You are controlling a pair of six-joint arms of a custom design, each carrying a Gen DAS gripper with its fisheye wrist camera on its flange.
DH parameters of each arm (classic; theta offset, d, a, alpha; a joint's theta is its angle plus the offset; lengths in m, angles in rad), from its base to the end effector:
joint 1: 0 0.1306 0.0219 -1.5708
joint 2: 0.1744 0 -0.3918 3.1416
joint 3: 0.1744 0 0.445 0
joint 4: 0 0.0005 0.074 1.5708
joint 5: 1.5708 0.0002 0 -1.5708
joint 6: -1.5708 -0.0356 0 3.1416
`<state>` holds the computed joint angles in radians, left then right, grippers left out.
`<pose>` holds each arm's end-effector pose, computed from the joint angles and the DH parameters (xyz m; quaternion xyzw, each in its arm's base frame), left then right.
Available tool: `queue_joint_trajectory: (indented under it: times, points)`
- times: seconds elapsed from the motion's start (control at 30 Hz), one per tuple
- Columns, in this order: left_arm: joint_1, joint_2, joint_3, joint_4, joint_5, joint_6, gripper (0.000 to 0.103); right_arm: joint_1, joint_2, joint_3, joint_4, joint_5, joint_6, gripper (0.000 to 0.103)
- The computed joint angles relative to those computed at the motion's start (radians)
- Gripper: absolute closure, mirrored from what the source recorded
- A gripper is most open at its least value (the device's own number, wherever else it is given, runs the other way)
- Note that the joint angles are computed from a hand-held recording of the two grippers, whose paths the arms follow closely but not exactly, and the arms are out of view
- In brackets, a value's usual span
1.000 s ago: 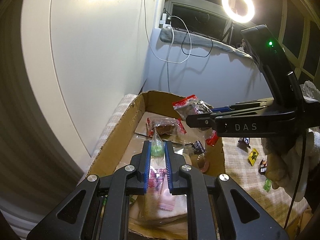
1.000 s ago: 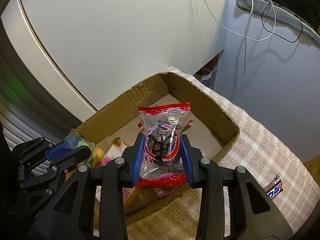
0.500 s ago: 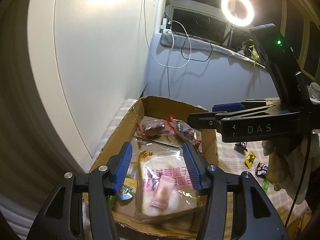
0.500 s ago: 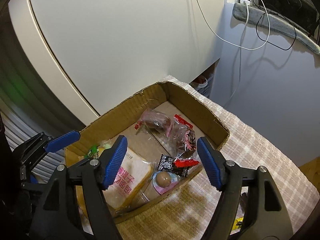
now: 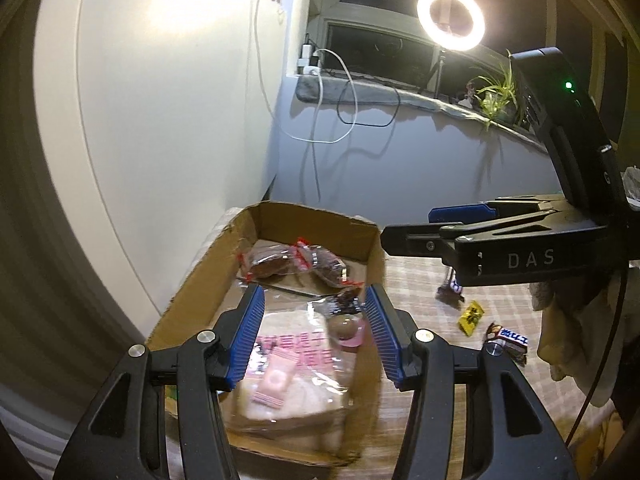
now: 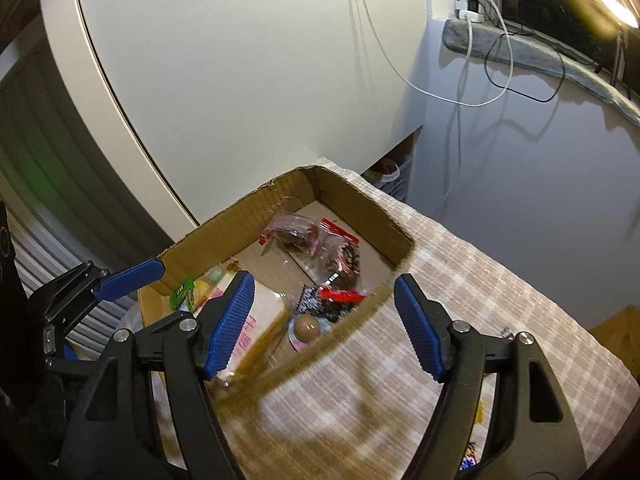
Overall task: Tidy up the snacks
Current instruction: 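Move both tools back toward the chocolate bars on the table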
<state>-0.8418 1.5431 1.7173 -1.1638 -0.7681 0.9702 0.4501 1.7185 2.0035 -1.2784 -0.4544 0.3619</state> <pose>0.3991 -0.4104 0.5120 -0.1641 0.8796 0.0124 0.4464 0.5613 0.2880 0.5385 -0.4278 0.8327 0.2279 0.2676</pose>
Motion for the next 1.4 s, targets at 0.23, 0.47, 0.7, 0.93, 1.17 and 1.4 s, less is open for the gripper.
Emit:
queue_joint_trajectory:
  times: [0.23, 0.47, 0.7, 0.93, 1.17, 1.4]
  points:
    - [-0.015, 0.047, 0.059, -0.001, 0.003, -0.028, 0.051, -0.05, -0.047, -0.054, 0.02, -0.014, 0.011, 0.028]
    - [-0.026, 0.092, 0.114, 0.004, 0.016, -0.053, 0.051, -0.106, -0.083, -0.103, 0.038, -0.021, 0.015, 0.023]
    - [-0.037, 0.134, 0.153, 0.04, 0.047, -0.101, 0.042, -0.18, -0.134, -0.175, 0.065, -0.03, 0.04, 0.016]
    - [-0.039, 0.201, 0.216, 0.056, 0.107, -0.136, 0.042, -0.249, -0.168, -0.26, 0.08, -0.009, 0.092, 0.016]
    - [-0.027, 0.273, 0.275, 0.089, 0.197, -0.171, 0.049, -0.293, -0.167, -0.322, 0.053, -0.014, 0.151, 0.016]
    - [0.003, 0.374, 0.375, 0.071, 0.338, -0.195, 0.071, -0.3, -0.152, -0.359, 0.027, -0.013, 0.228, 0.033]
